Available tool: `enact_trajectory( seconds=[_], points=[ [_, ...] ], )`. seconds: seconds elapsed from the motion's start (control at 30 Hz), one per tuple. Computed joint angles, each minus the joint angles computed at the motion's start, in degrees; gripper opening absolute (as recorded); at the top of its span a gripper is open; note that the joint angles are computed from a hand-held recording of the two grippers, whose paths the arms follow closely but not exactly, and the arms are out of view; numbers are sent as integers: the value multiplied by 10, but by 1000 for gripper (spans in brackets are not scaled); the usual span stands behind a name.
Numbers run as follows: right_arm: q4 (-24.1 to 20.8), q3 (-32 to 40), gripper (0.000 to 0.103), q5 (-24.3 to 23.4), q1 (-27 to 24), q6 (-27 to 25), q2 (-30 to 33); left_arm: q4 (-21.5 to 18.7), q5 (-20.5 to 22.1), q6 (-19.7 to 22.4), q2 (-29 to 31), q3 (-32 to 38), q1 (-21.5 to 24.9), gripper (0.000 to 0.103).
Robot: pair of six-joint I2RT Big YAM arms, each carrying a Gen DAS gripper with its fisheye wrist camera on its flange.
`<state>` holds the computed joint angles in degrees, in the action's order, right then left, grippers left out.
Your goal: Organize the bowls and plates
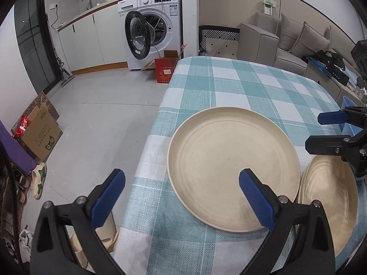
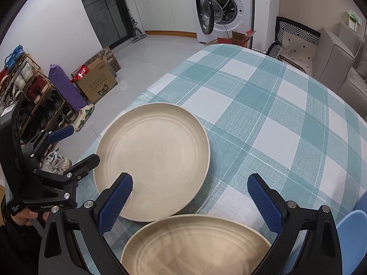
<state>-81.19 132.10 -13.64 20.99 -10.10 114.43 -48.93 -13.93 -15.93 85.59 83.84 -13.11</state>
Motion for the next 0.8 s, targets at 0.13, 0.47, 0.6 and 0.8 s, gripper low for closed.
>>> enact_trajectory(
  seconds=[0.13,0.47,0.6,0.8],
  points=[
    [-11,11,102,-8,0,6,13,1,5,0,5,0,3,100],
    [-36,45,102,-9,-2,30,46,-9,15,-2,17,5,8,100],
    [-49,60,101,-12,-1,29,60,-15,18,-2,23,8,9,100],
    [-62,70,91,-11,2,27,75,-14,18,-7,27,8,12,100]
  ],
)
